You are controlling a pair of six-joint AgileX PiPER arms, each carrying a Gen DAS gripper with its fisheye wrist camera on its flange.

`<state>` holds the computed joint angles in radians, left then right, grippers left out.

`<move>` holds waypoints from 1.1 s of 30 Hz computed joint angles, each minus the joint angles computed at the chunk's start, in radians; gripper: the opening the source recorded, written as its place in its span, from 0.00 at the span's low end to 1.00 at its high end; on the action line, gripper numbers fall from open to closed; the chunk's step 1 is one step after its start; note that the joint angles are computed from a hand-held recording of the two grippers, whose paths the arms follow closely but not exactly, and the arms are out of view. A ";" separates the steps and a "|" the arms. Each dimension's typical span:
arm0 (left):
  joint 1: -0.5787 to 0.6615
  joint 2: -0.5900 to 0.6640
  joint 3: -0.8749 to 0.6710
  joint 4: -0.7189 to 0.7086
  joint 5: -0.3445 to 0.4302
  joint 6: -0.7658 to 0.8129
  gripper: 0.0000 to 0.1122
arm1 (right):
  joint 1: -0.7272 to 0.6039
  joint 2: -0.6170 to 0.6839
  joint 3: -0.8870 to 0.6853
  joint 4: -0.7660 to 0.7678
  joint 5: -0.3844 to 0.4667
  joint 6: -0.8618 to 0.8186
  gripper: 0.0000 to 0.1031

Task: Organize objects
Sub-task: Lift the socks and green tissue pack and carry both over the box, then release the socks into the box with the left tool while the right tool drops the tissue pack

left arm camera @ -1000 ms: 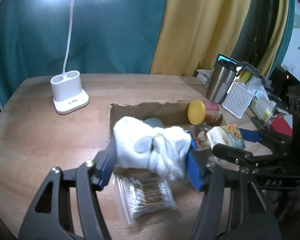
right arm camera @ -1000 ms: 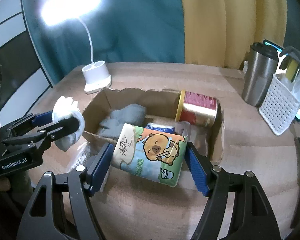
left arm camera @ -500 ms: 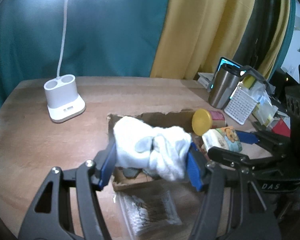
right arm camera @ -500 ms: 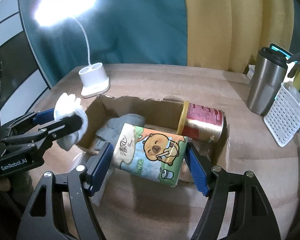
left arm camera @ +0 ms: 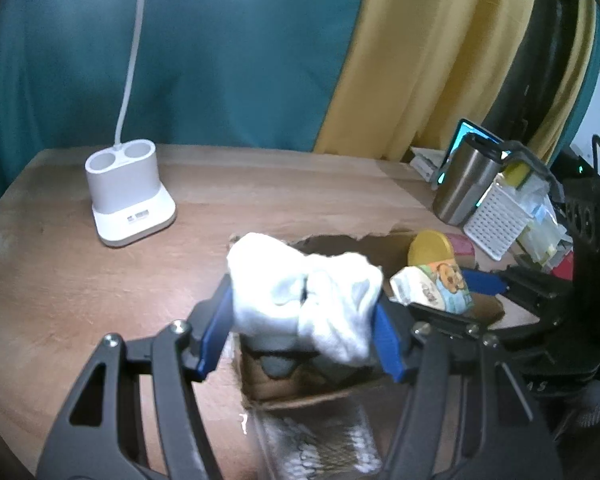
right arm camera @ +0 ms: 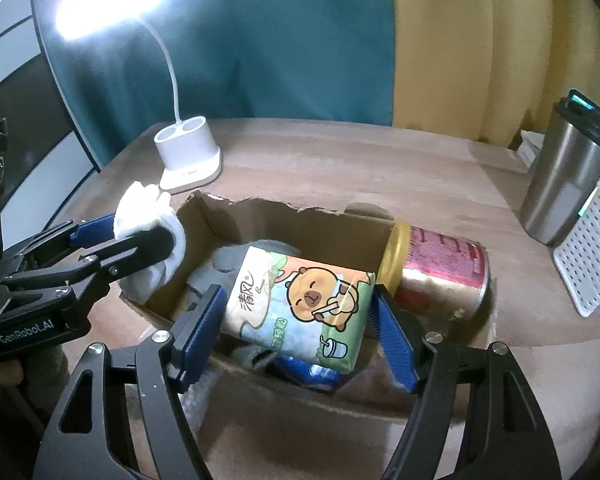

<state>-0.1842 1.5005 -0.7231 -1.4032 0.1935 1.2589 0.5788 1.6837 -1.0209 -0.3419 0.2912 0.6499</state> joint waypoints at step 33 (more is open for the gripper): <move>-0.015 0.177 -0.167 0.228 0.058 -0.225 0.64 | -0.062 0.151 -0.074 0.079 -0.072 -0.090 0.74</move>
